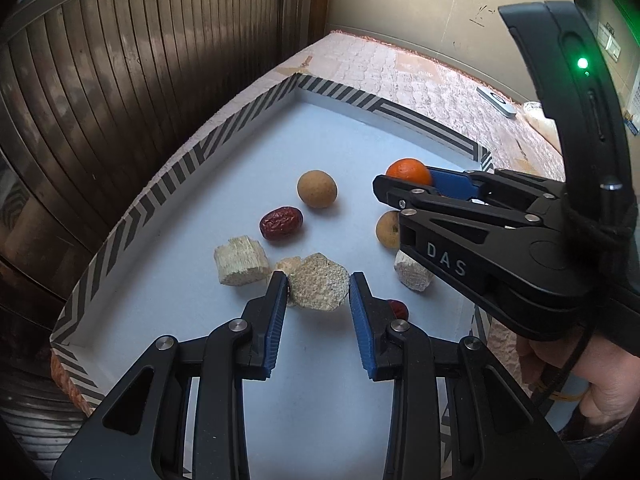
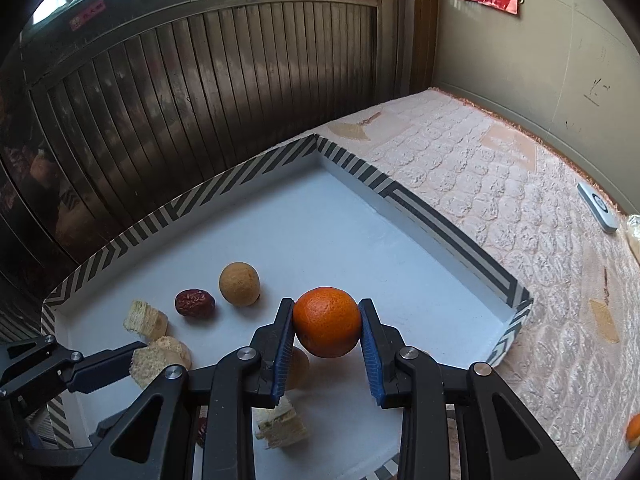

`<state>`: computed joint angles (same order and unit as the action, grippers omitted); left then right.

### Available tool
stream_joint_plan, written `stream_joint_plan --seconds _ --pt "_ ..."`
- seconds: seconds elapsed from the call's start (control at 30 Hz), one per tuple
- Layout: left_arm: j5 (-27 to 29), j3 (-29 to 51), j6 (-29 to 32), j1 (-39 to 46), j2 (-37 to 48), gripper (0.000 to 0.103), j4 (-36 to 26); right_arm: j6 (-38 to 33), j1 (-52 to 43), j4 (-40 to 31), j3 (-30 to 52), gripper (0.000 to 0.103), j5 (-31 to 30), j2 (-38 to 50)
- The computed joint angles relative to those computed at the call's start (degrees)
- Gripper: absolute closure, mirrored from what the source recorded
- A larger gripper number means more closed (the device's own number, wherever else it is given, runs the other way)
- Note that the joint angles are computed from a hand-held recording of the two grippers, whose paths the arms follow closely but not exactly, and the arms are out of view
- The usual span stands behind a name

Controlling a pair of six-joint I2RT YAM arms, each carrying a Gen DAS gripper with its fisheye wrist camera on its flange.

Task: Organize fruits
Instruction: 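Carry the orange and yam slice into the tray and open both tools, then withdraw both tools from the tray toward the last fruits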

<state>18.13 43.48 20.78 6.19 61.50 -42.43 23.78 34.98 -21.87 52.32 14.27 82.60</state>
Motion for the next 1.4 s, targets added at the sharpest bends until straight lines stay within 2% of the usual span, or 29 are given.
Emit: stream_joint_plan --seconds 0.17,0.27,0.33,0.4,0.43,0.97,1.17,1.4 --pt "-0.33 0.18 -0.65 -0.28 0.43 0.071 0.17 0.24 -1.01 1.79 -0.54 0.073 -1.71 1.26" --pt "-1.22 -0.14 -0.97 -0.92 -0.04 0.07 0.3 0.34 -0.82 1.9 -0.67 0.069 -1.71 1.05" --pt "-1.25 -0.16 -0.97 -1.27 -0.06 0.066 0.26 0.24 -0.34 2.01 -1.05 0.066 -1.29 0.14" --pt "-1.68 -0.02 -1.27 -1.47 0.05 0.051 -0.02 0.51 0.07 1.82 -1.48 0.065 -0.76 -0.97" --pt "-1.39 0.08 -1.3 -1.28 0.1 0.049 -0.17 0.71 0.36 1.63 -1.65 0.065 -0.32 -1.53" --pt "-4.55 -1.04 -5.35 -5.58 -4.4 0.049 0.65 5.44 5.02 -4.75 -6.66 0.064 7.11 -14.62" --pt "-6.73 -1.24 -9.04 -10.95 -6.26 0.049 0.85 8.5 5.17 -9.31 -10.65 0.061 9.84 -22.98" --pt "-11.07 -0.87 -16.07 -20.88 -6.77 0.049 1.89 13.8 5.36 -17.14 -14.8 0.06 13.29 -32.75"
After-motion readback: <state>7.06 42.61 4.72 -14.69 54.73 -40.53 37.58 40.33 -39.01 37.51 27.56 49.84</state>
